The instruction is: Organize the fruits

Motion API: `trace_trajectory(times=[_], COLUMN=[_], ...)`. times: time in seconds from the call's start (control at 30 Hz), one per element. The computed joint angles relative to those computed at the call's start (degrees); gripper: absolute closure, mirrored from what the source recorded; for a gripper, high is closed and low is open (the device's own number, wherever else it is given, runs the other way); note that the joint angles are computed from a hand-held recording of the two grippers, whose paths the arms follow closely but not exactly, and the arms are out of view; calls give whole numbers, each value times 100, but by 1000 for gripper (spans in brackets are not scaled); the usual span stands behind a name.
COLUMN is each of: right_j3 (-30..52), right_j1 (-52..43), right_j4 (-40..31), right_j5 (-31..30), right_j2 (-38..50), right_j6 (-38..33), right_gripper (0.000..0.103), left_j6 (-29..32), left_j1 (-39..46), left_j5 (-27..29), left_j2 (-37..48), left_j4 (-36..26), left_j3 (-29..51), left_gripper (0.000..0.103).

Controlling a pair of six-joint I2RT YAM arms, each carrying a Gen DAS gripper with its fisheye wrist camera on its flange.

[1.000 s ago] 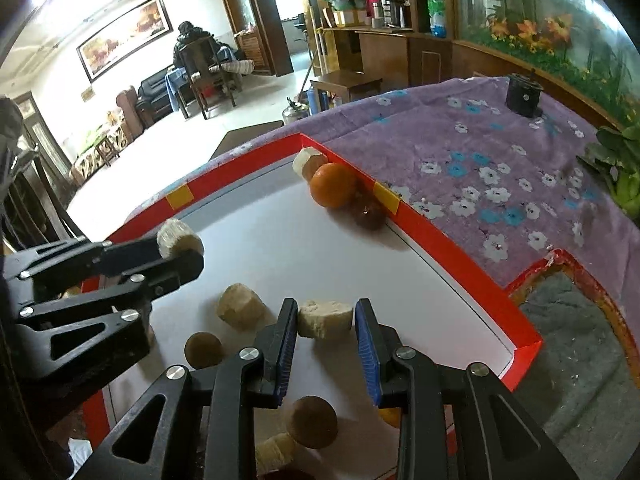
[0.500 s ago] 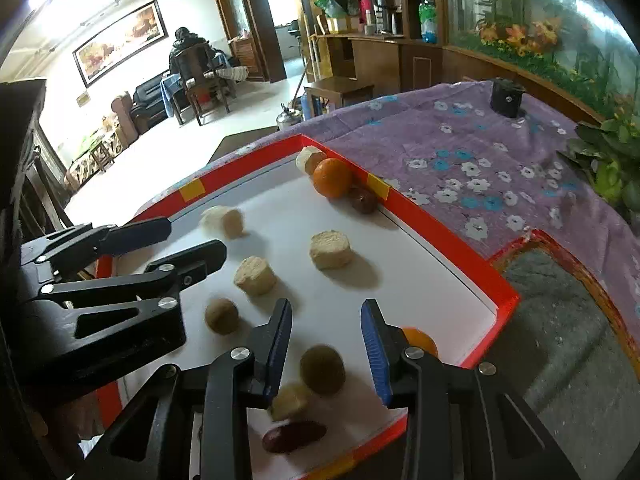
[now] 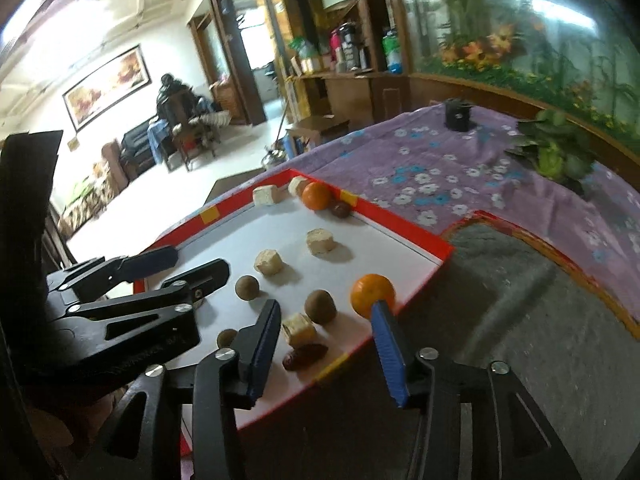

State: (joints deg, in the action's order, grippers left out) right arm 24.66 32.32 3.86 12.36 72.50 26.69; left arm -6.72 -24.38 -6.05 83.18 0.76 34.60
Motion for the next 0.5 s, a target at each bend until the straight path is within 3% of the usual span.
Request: trace_trajectory(times=[0.17,0.5], right_j3=[-300,-441], right_j1=[275,922], right_j4=[-89,-275], right_j5=[303,900], right_j2=[-371,-573], right_j6=[357,703], right_gripper=[57,55], left_j6=[-175,-312], left_j1=[-273,-391], left_j5=[-496,-654], left_j2=[-404,-1006], left_j4=[17,33], left_j3=[-319,-803], left_gripper=[45,45])
